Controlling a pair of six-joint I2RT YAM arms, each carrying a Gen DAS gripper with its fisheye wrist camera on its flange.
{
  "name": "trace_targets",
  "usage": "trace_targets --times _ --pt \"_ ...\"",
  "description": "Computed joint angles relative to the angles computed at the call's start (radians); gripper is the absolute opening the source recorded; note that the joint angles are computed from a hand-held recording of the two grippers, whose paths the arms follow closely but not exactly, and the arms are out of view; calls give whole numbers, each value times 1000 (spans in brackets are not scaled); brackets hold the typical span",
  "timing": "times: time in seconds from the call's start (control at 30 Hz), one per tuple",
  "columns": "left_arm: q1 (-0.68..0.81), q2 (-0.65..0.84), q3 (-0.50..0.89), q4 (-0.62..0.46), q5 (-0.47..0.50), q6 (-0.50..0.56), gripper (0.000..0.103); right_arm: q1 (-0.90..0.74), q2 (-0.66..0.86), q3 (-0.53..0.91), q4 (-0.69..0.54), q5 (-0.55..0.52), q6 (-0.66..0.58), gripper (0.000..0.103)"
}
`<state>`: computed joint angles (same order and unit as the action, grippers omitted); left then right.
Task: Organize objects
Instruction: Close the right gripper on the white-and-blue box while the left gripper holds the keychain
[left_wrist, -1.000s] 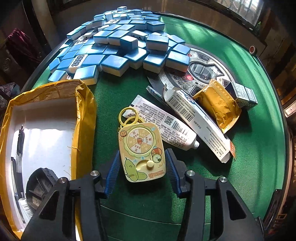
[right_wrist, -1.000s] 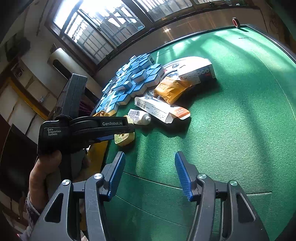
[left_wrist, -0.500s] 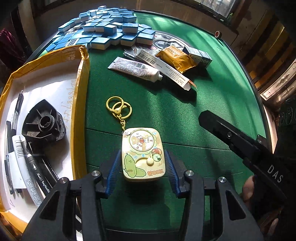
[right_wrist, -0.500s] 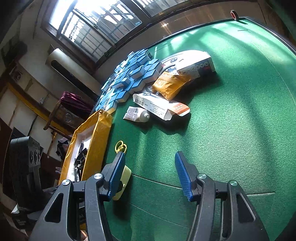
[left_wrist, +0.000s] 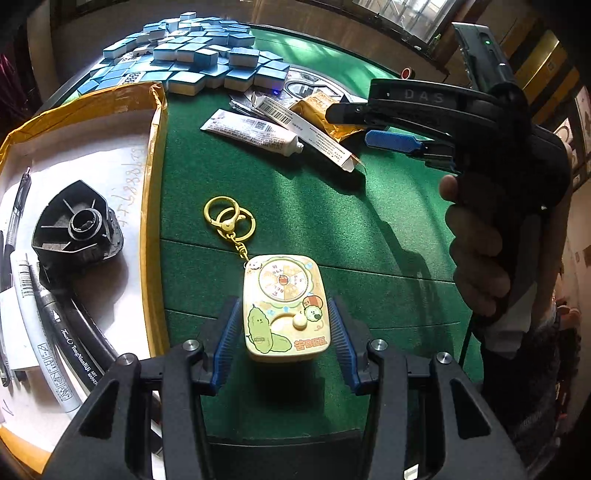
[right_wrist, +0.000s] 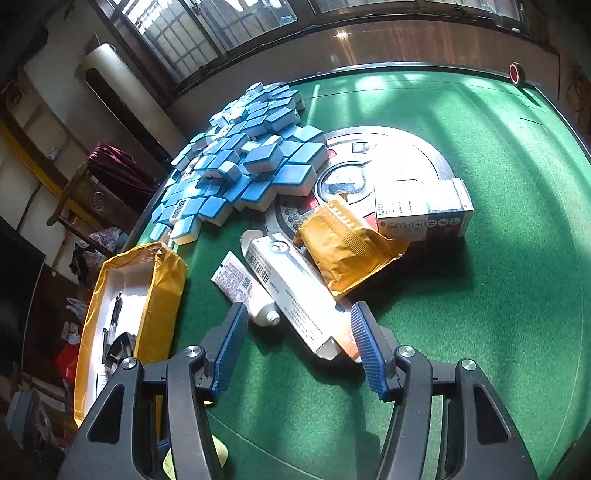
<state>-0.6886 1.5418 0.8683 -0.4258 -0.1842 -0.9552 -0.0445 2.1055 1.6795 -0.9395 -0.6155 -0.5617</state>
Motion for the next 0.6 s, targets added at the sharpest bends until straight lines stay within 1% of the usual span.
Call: trace_targets --times 0.07,0.17,0.23,0.27,0.33,0.37,0.4,0.43,0.47,0.5,0.53,0.57,0.6 --pt "6 -11 -12 13 16 13 46 20 61 65 -17 22 19 53" --pt "12 -21 -24 27 25 28 46 44 149 165 -91 31 -3 53" --pt "10 -22 -28 33 23 35 46 57 143 139 -49 41 5 57" --pt "9 -22 -28 32 20 37 46 62 129 121 -37 36 -11 58" --pt "9 -23 -30 33 21 38 46 68 98 72 -11 34 -21 58" --pt "11 -25 -32 34 22 39 46 73 75 31 22 53 -17 57" --pt "13 -28 -35 36 23 40 46 75 52 -9 54 59 -17 52" --pt "13 -30 -37 34 21 38 46 70 36 -34 60 50 -27 48" --pt "12 -31 -38 33 17 36 46 65 22 -53 61 41 -34 38" --pt "11 -31 -38 31 13 35 46 58 3 -76 67 38 -38 30" --pt "10 -29 -35 27 9 34 46 51 -15 -98 75 35 -39 26" --pt "10 -26 -31 22 6 34 46 43 -31 -117 83 35 -38 16" --pt "9 -25 -29 19 3 31 46 34 -42 -132 86 39 -39 13"
